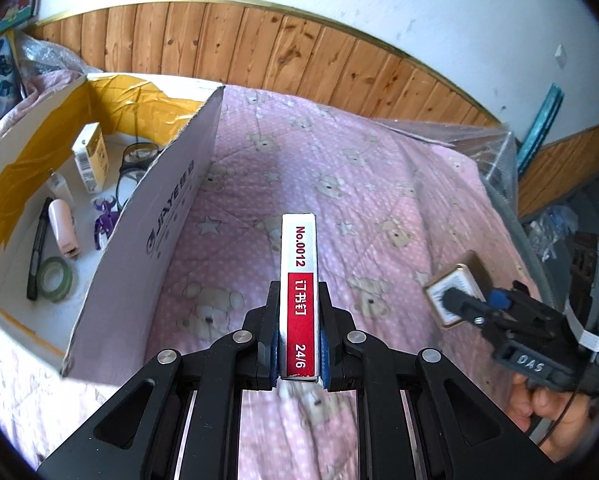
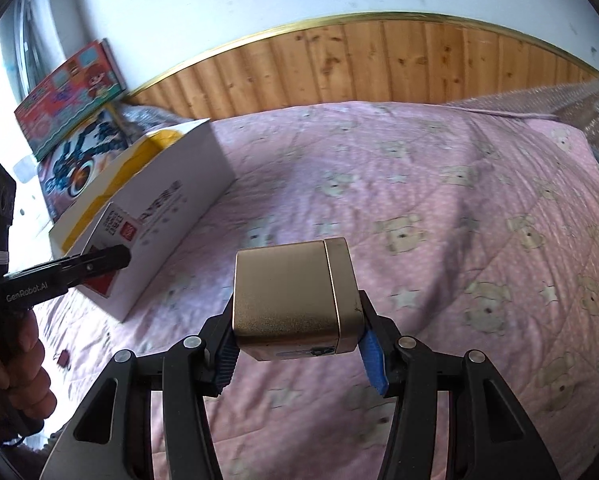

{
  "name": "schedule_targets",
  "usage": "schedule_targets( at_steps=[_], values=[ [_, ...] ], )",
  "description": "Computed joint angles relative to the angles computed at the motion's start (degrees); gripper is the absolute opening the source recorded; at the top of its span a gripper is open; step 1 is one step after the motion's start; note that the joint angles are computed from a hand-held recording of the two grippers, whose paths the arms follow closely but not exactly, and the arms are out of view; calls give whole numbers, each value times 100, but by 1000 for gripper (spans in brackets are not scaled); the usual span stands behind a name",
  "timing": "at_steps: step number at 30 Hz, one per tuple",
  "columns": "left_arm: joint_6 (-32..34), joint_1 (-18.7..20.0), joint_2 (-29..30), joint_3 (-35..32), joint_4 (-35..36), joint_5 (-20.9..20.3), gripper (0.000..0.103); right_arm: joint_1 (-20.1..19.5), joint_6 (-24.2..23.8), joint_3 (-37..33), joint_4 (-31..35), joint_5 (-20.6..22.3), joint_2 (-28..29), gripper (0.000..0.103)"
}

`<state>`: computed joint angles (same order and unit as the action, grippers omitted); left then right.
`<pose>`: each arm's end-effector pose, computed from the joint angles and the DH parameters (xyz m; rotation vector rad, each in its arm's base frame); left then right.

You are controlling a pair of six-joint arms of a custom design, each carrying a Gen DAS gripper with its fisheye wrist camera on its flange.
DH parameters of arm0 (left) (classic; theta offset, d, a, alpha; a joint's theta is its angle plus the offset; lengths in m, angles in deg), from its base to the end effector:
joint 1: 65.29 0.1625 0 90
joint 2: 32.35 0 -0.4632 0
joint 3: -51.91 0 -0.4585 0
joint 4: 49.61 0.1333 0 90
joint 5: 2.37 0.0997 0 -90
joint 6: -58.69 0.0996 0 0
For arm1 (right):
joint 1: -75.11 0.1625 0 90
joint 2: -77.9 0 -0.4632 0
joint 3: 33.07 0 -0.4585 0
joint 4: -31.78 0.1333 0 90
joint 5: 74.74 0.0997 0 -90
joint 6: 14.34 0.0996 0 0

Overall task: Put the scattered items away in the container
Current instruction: 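Carry the gold charger over the box with the right tool while the left tool carries the staple box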

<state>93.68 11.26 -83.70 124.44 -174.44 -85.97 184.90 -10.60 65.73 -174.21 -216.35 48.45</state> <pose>-0.0543 -0.8477 0.2859 1.2008 2.7178 -0.3183 0.2817 -0.6197 -0.0088 -0.1452 -2.2163 1.1320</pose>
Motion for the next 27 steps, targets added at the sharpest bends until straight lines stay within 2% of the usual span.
schedule_targets(
  at_steps=[14, 27],
  values=[
    [209, 220, -477, 186, 89, -669, 15, 420, -222, -764, 530, -38, 511, 53],
    [20, 439, -502, -229, 186, -1150, 15, 646, -616, -1530, 1048, 76, 881, 53]
  ],
)
